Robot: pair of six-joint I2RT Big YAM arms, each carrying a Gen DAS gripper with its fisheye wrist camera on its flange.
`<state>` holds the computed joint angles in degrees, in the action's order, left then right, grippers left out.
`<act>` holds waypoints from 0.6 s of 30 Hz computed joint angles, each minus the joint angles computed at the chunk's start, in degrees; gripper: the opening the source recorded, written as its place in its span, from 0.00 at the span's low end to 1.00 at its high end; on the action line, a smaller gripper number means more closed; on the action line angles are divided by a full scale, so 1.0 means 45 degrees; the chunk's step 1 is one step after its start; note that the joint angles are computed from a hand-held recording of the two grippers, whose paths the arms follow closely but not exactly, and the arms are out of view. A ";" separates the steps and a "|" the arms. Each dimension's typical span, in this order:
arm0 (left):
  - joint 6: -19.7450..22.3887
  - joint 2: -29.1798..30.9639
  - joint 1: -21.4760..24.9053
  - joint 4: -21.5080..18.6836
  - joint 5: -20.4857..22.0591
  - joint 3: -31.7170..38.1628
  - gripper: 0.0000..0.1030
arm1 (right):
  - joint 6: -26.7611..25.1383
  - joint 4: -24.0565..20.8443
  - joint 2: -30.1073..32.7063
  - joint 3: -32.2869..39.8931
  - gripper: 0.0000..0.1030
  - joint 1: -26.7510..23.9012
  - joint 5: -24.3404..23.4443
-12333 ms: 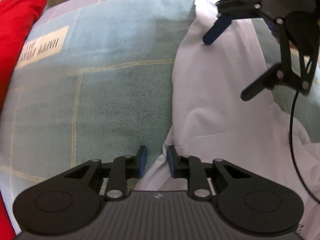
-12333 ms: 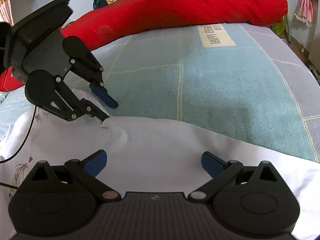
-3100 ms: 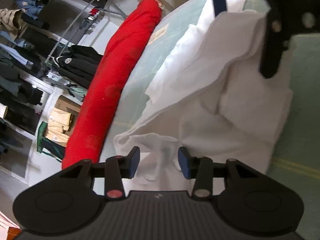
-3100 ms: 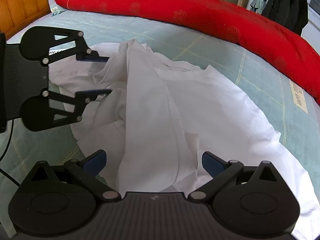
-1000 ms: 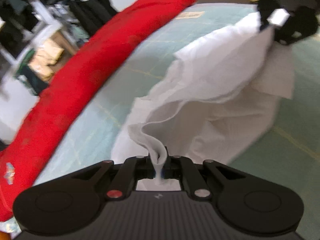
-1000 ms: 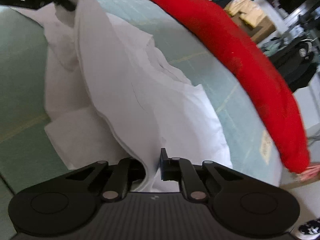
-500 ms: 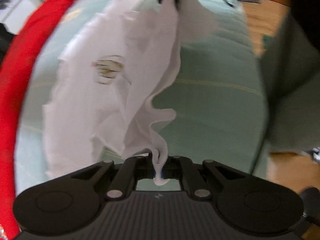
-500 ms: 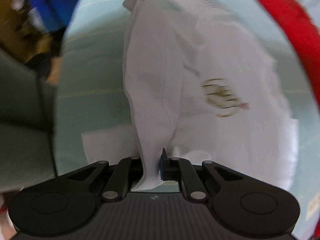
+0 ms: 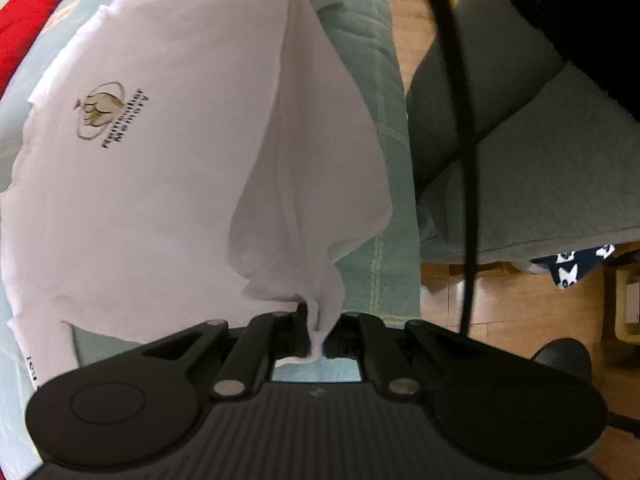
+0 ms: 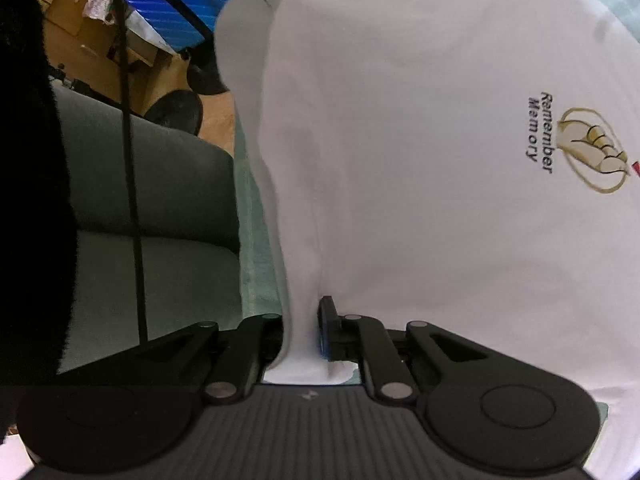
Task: Fold clothes
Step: 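Lift the white T-shirt with both grippers and shake it out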
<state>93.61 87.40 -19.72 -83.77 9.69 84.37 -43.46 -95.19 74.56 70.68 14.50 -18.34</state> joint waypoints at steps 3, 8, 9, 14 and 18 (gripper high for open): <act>-0.0114 0.0083 0.0040 0.0492 -0.0270 -0.0389 0.02 | 0.0873 0.0426 -0.0093 -0.0364 0.15 -0.0013 -0.0170; 0.0230 0.0157 0.0106 0.0746 -0.0548 -0.0589 0.03 | 0.2216 0.0597 -0.0747 -0.0484 0.47 -0.0645 -0.1041; 0.0120 0.0206 0.0082 0.0684 -0.0583 -0.0535 0.03 | 0.2575 0.0692 -0.0868 -0.0554 0.47 -0.0846 -0.1214; -0.0395 0.0363 0.0083 0.0248 -0.0635 -0.0253 0.10 | 0.4097 0.0754 -0.1694 -0.1167 0.60 -0.1900 -0.2077; -0.0931 0.0599 0.0100 -0.0519 -0.0913 0.0211 0.16 | 0.4762 0.0720 -0.2233 -0.1868 0.61 -0.2479 -0.2390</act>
